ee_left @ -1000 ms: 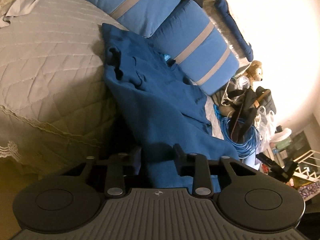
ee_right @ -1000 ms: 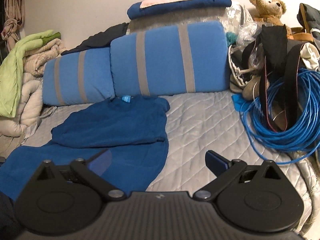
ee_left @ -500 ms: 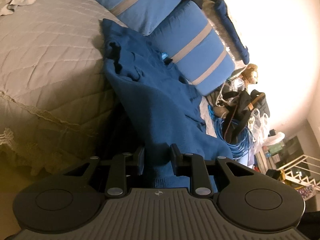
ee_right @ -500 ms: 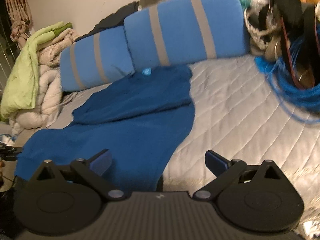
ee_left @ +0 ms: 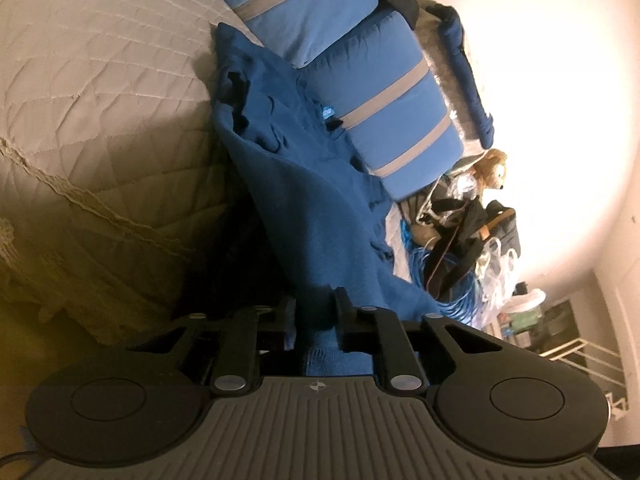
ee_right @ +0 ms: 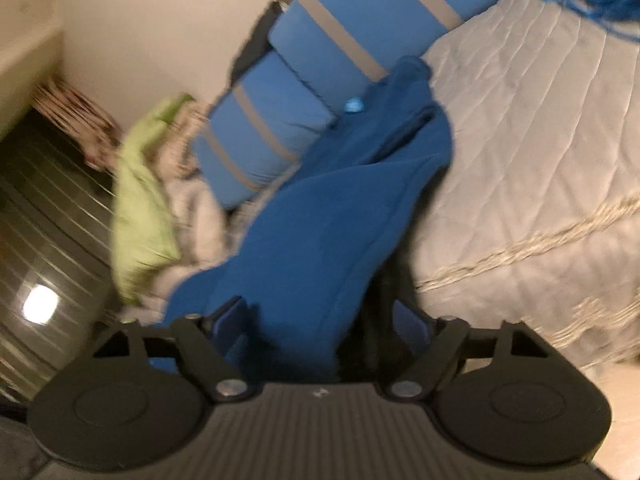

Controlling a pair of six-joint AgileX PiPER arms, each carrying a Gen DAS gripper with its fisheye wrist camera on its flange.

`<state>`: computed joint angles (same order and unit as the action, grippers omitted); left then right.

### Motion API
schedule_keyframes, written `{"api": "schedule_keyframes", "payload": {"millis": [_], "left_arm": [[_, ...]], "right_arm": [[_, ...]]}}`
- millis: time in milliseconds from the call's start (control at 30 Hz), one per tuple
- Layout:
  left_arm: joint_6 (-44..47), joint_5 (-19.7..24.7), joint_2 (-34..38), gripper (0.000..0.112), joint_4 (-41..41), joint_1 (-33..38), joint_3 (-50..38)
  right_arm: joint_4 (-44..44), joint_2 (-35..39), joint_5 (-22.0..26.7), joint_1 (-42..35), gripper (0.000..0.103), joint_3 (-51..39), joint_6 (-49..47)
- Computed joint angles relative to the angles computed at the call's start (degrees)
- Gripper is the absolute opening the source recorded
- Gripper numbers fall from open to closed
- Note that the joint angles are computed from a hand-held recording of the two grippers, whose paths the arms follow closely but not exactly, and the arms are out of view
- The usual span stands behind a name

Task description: Fold clothes

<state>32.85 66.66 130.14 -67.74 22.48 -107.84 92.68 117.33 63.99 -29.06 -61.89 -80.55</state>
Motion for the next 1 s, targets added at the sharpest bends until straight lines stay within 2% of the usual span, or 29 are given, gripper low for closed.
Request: {"api": "schedule_keyframes", "payload": {"millis": [133, 200, 267, 367, 533, 600, 667, 767, 833, 1000], "left_arm": [[0.3, -0.2, 0.0, 0.008, -2.0, 0.2, 0.9], [0.8, -0.8, -0.7, 0.007, -3.0, 0.2, 2.0], [1.0, -1.4, -1.4, 0.007, -3.9, 0.3, 2.8], [1.4, -2.4, -2.6, 0.006, -4.6, 0.3, 3.5], [0.9, -5.3, -4.6, 0.006, -3.6, -0.6, 2.5], [-0.6, -8.2, -6.2, 0.006, -0.6, -1.8, 1.9], [-4.5, -11.7, -8.0, 0.006, 5.8, -3.7, 0.8], [-7.3, -14.5, -9.8, 0.006, 9.1, -5.0, 0.4], [-7.6, -15.9, -11.0, 0.006, 9.4, -5.2, 1.1], [-9.7, -18.6, -13.8, 0.006, 10.1, -5.3, 2.7]], "right_arm": [[3.3, 2.1, 4.3, -0.2, 0.059, 1.6, -1.1], [4.6, 2.2, 5.2, -0.1, 0.038, 2.3, -1.2], [5.5, 1.5, 5.6, -0.2, 0.031, 3.0, -1.5], [4.0, -2.2, 3.1, -1.2, 0.008, 3.8, -1.6], [2.2, -9.2, -0.5, -2.2, 0.006, 2.4, 3.1], [0.4, -12.1, -3.4, -1.3, 0.006, 0.7, 6.6], [-1.6, -14.3, -6.8, 0.0, 0.006, -1.9, 11.2], [-4.5, -15.5, -8.7, 1.0, 0.006, -5.8, 17.3], [-5.8, -15.5, -8.6, 1.4, 0.006, -8.3, 20.1], [-7.2, -17.9, -12.0, 3.3, 0.006, -10.8, 25.8]]}}
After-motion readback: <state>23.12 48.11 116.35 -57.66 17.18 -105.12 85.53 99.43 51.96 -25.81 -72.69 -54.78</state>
